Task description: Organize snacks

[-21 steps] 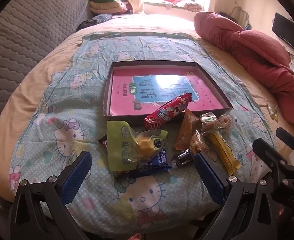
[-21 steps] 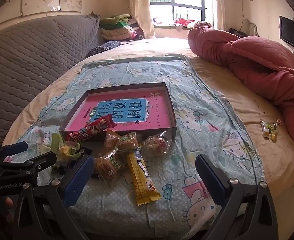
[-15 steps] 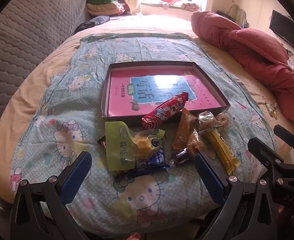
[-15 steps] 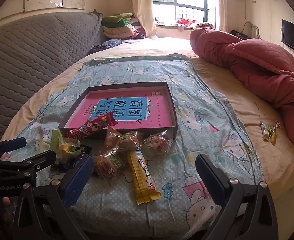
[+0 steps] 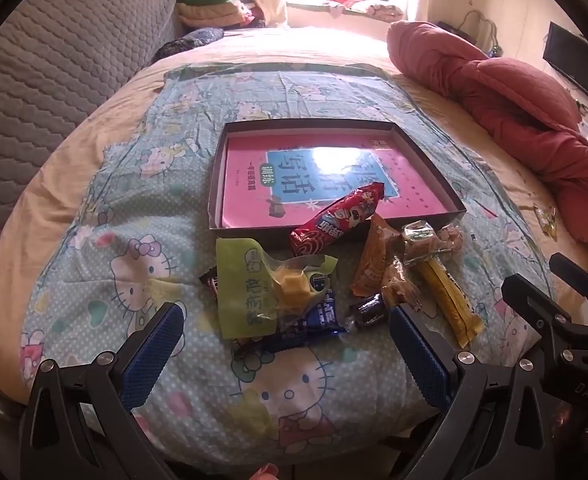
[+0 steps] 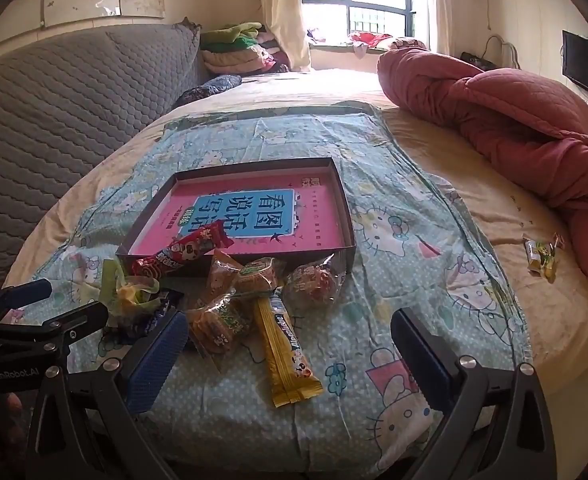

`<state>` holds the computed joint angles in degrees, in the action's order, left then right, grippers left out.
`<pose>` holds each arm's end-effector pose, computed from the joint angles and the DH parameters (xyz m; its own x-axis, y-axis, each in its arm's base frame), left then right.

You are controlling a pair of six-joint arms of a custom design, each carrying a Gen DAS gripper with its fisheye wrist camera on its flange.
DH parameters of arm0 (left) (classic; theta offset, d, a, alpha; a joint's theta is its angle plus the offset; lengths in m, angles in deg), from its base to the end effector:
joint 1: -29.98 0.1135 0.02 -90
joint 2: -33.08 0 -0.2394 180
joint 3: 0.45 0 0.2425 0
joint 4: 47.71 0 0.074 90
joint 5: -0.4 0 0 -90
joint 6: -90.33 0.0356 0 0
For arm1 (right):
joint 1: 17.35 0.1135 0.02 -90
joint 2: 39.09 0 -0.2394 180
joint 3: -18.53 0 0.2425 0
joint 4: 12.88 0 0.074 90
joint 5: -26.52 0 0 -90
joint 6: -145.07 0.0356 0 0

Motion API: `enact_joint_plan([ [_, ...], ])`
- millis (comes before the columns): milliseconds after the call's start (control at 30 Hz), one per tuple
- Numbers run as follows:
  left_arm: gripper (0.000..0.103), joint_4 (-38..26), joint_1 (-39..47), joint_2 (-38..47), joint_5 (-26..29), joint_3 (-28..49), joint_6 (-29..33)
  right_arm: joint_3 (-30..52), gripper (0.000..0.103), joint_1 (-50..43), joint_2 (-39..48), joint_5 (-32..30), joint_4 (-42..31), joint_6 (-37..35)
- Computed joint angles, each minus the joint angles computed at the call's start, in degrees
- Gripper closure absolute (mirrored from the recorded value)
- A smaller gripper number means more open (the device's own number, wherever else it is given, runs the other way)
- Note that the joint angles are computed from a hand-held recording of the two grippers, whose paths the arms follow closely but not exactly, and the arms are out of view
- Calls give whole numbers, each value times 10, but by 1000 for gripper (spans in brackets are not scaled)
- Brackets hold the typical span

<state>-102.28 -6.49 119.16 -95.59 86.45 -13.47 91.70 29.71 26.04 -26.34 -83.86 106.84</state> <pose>0.2521 -0.1818 0.2676 -0.7590 0.2660 -0.5943 0.3712 0.9267 -0.0593 0.1561 0.1362 0.2734 -0.6868 0.1811 -0.7039 0.2312 0.9726 0.0246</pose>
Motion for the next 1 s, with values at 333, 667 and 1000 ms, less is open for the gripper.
enact_joint_plan([
  [333, 1, 2, 1, -4, 2, -2, 4, 0, 1, 3, 2, 1, -3, 6],
  [667, 1, -3, 0, 0, 2, 4, 4, -2, 1, 1, 2, -1, -2, 5],
  [1000, 1, 0, -3, 1, 1, 5, 6, -2, 1, 2, 1, 1, -1, 6],
])
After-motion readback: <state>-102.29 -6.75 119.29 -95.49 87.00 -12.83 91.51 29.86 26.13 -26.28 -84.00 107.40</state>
